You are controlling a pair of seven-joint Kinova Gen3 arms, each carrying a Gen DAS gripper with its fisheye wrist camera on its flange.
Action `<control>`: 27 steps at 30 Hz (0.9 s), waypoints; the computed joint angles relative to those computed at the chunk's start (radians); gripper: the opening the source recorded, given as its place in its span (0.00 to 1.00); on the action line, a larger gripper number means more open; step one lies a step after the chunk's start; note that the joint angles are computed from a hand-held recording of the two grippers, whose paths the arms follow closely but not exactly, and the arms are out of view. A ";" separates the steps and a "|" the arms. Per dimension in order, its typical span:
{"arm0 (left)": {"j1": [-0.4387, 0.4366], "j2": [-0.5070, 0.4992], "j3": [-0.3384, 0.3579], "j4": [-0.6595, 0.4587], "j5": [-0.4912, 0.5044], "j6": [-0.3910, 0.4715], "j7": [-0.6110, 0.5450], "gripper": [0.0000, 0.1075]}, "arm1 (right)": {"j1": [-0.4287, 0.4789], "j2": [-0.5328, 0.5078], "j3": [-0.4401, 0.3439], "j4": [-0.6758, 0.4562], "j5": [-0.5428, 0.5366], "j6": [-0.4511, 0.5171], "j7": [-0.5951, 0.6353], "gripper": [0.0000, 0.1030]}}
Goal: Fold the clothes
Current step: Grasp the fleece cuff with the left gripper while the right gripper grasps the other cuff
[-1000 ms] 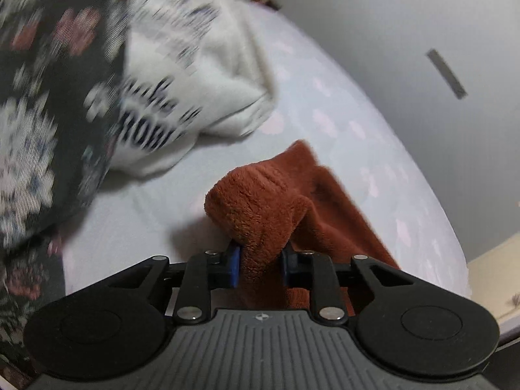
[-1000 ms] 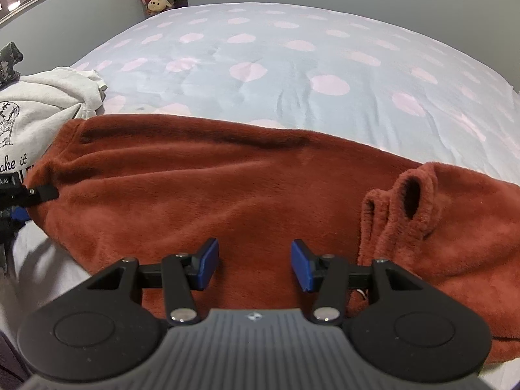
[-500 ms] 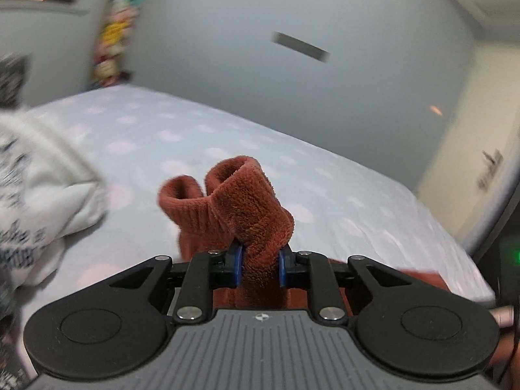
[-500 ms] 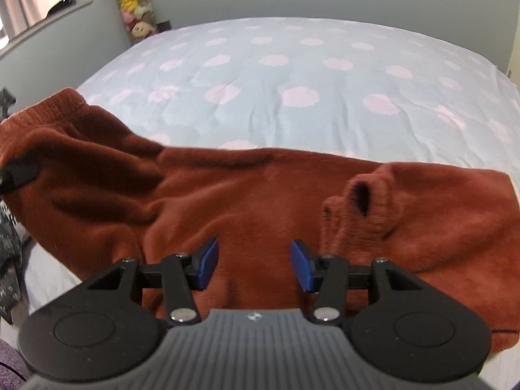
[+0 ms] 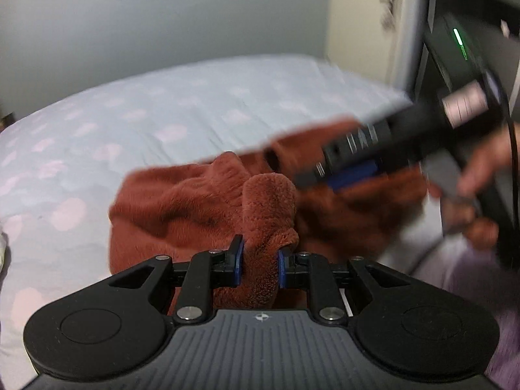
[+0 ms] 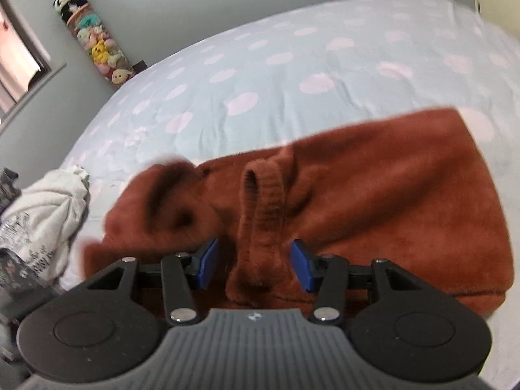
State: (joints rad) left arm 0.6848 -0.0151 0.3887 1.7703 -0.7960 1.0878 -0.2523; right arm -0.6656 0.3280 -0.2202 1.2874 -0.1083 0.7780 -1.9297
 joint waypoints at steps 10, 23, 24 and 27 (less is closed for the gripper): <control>-0.066 -0.105 -0.039 -0.011 0.223 -0.111 -0.137 0.45 | 0.149 -0.018 -0.082 0.126 -0.274 -0.084 0.183 0.31; -0.163 0.112 -0.131 -0.246 0.310 0.053 -0.179 0.45 | 0.202 -0.019 -0.117 0.175 -0.449 -0.106 0.406 0.31; -0.163 0.124 -0.144 -0.257 0.329 0.064 -0.191 0.37 | 0.198 -0.016 -0.113 0.174 -0.448 -0.104 0.411 0.31; -0.172 0.098 -0.175 -0.216 0.390 0.020 -0.183 0.31 | 0.187 -0.017 -0.101 0.176 -0.438 -0.106 0.413 0.31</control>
State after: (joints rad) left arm 0.5128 0.0827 0.2133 1.5548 -0.4060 1.1077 -0.4350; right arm -0.4783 0.3108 -0.3215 1.4637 -0.5467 0.6718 -1.5171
